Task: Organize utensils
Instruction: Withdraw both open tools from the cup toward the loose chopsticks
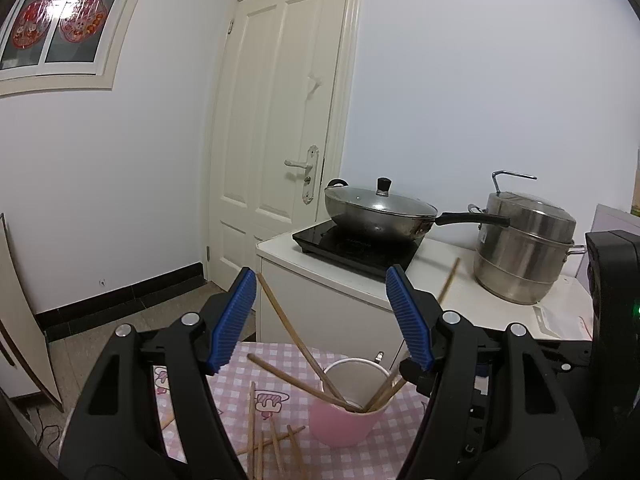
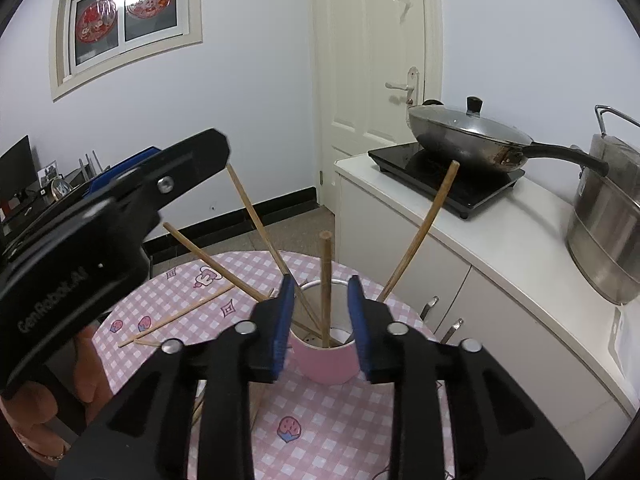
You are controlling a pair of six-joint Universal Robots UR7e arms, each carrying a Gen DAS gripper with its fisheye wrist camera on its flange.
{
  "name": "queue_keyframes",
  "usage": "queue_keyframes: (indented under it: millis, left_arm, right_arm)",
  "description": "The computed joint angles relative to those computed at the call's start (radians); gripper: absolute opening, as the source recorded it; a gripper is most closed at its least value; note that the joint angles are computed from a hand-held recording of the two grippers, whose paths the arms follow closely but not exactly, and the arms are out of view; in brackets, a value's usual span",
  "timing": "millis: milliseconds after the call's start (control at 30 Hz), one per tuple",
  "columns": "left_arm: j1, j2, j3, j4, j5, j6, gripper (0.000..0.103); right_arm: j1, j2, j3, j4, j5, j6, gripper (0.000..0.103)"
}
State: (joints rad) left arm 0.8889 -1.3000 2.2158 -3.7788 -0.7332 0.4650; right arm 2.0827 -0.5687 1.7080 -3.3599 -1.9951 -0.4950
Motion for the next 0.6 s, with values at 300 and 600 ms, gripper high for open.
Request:
queue_keyframes:
  millis: [300,600]
  left_arm:
    - [-0.047,-0.145,0.093,0.126,0.086,-0.091,0.068]
    - [-0.054,-0.354,0.196,0.447,0.181,-0.266,0.068]
  right_arm:
    - [0.022,-0.031,0.05,-0.035,-0.009,0.017,0.027]
    - [0.041,-0.044,0.111,-0.053,-0.018,0.037,0.027]
